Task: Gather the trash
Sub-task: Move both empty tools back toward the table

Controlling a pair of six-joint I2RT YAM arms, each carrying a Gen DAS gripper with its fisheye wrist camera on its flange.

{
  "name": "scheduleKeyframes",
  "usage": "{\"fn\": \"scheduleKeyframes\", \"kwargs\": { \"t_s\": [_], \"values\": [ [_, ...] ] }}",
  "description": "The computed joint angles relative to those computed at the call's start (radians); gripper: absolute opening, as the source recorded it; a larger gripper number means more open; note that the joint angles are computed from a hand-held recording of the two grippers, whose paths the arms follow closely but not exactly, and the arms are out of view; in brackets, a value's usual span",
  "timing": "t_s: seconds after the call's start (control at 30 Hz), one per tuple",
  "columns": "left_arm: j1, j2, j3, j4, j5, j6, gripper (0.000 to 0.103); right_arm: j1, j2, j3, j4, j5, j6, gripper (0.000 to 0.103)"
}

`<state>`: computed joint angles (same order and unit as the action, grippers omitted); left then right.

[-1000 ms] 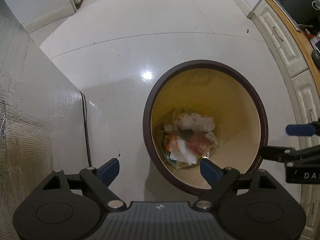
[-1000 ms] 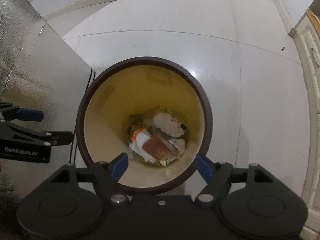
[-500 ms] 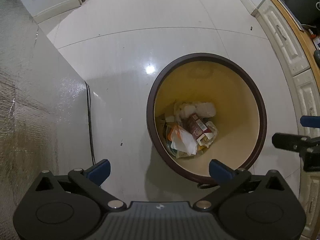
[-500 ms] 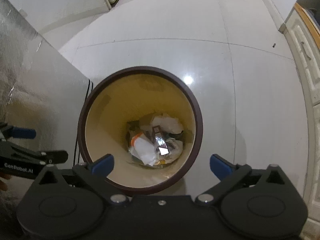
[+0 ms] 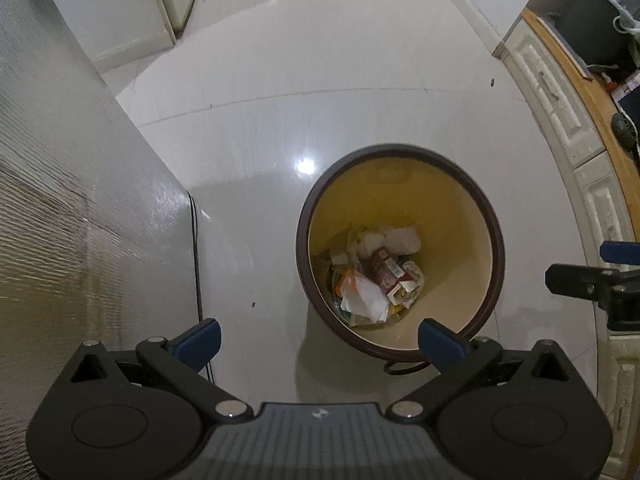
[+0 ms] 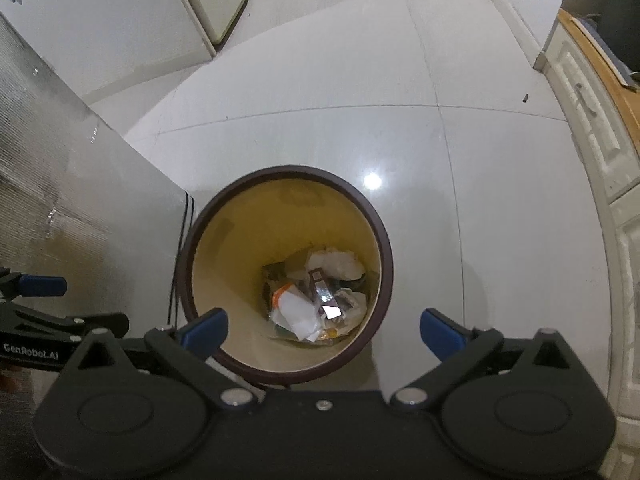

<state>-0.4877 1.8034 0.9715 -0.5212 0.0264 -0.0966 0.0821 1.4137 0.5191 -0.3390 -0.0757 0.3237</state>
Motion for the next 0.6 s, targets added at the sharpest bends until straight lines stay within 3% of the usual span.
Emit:
{"fn": "scheduleKeyframes", "kwargs": {
  "t_s": [0.6],
  "values": [
    [-0.107, -0.346, -0.014, -0.135, -0.042, -0.062, 0.103, 0.006, -0.535, 0.016, -0.393, 0.049, 0.029, 0.103]
  ]
}}
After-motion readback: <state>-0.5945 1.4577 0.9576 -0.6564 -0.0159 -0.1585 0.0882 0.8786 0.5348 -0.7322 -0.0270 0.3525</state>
